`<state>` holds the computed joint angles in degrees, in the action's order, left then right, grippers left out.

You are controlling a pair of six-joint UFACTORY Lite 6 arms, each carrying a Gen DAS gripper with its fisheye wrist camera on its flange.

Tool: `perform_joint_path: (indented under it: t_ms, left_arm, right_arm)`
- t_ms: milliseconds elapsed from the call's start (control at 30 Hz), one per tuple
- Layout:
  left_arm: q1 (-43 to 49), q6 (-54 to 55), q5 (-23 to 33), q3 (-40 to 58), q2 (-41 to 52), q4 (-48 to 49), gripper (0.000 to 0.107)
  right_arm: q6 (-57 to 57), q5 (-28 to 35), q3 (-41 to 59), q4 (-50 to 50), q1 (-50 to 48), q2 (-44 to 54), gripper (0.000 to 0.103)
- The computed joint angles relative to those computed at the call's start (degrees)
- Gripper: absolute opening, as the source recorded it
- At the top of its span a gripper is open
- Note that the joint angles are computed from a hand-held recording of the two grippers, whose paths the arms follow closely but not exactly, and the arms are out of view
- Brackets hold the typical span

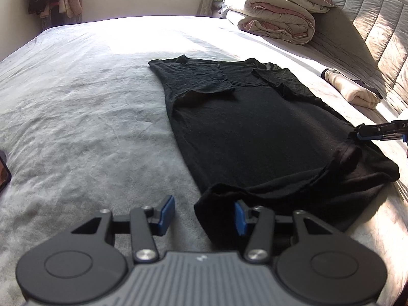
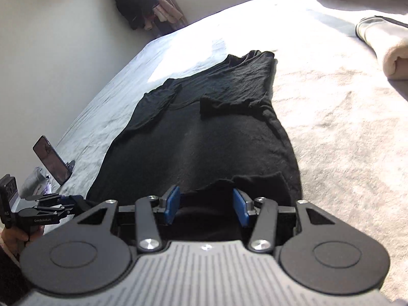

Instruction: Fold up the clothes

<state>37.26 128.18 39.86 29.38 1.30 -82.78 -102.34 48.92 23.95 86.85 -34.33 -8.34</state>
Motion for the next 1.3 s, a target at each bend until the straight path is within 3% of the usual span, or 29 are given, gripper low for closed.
perform_joint_path:
  t_ms: [133,333,500,567,633,700,900,1033,1100,1133,1200,1267,1300]
  left_arm:
    - [1.17,-2.96,1.32,2.44,2.53,0.96,0.049]
    - [0.37,-5.74,1.78,3.81,4.71,0.45,0.048]
    - [-1.14,-8.30,1.58,4.45,5.61,-0.66,0.032]
    - [-2.05,-8.53,0.74,4.41,5.72,-1.80,0.028]
    - [-2.14,-8.28,1.22,4.08,5.61,-2.54,0.007]
    - [-1.46,-7.64,2.68,3.40,4.92,-2.80,0.004]
    - [1.75,-2.90,7.62,0.90,2.48,-6.18,0.003]
    - [-2.73,-2.02,2.52,-0.05,1.99,-9.08,0.004]
    - [-4.44,-4.63,-0.71,0.02,1.30,-7.14,0.010]
    - [-4.26,-7.58,-1.12,0.46,0.97,-4.27,0.018]
    - [-1.67,-15.43,1.35,1.92,0.82,4.09,0.031]
    - [1.54,-21.54,4.89,3.06,1.08,12.13,0.034]
    - [2.78,-23.98,6.17,3.39,1.09,15.58,0.035]
  right_arm:
    - [-0.58,2.07,0.70,-0.88,-4.82,-2.14,0.050]
    - [-6.65,-8.14,-0.62,0.91,-4.32,-4.79,0.050]
    - [-9.00,-8.97,-1.19,2.41,-2.06,-3.20,0.049]
    - [-11.23,-10.91,-2.17,4.20,0.09,-3.58,0.035]
    - [-13.85,-13.34,-3.42,6.79,1.96,-4.27,0.006]
    - [-15.93,-14.81,-4.75,9.27,2.58,-5.94,0.002]
    - [-20.63,-12.22,-8.23,13.13,-1.50,-12.76,0.001]
    - [-22.05,-14.64,-5.32,16.25,0.90,-6.18,0.002]
    - [-17.68,-15.68,-3.68,12.62,0.93,-4.02,0.007]
    - [-14.46,-15.28,-3.18,9.31,0.13,-4.00,0.017]
    - [-6.93,-12.08,-2.76,0.57,-3.33,-6.12,0.017]
    - [-0.77,-6.12,-2.82,-8.34,-8.61,-9.15,0.021]
    - [1.87,-3.25,-2.97,-12.40,-11.28,-10.84,0.031]
